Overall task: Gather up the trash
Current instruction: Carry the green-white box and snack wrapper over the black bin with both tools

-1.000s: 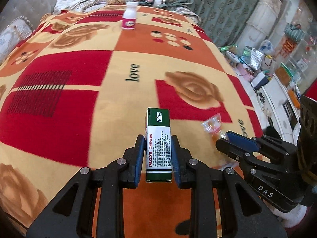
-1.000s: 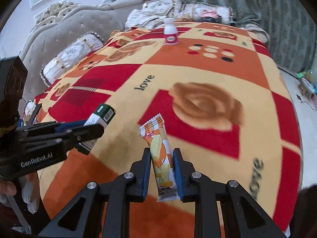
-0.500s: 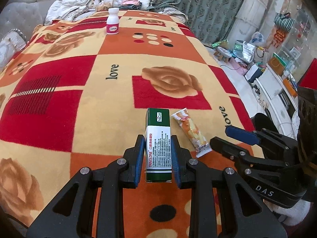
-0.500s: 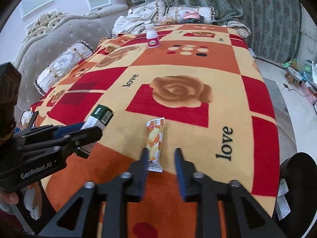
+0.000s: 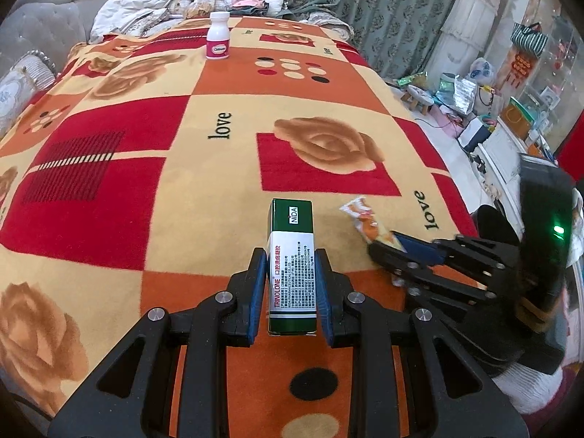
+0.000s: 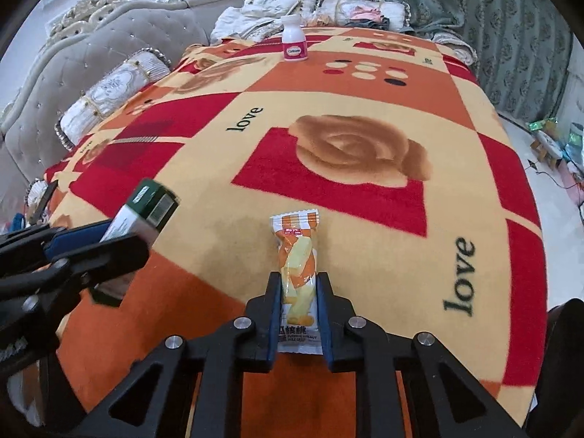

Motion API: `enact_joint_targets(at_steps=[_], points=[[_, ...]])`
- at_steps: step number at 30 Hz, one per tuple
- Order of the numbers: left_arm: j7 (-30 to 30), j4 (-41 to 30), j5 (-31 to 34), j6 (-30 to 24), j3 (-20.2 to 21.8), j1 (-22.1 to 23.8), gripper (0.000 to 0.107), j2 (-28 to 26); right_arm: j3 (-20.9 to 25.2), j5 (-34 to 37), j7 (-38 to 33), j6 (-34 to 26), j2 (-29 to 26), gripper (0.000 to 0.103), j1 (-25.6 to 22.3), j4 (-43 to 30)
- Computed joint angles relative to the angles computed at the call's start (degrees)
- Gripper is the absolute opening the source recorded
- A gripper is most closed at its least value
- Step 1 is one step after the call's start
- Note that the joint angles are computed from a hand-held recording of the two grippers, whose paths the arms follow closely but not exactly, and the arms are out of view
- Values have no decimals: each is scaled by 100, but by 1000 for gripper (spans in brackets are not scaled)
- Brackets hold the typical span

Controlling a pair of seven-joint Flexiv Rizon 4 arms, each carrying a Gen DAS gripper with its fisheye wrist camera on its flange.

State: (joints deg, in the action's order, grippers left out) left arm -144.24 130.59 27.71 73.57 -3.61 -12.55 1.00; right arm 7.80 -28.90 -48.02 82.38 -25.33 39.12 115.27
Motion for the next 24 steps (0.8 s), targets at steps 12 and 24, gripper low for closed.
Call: enact_joint_targets(at_steps=[12, 24], points=[[-39, -415, 89, -39, -87, -306, 23, -284, -592, -478, 833, 655, 865, 17, 83, 1043], [-17, -887, 166, -159, -27, -720, 23, -590, -1079, -1778, 2011, 963, 1395, 17, -59, 1674]])
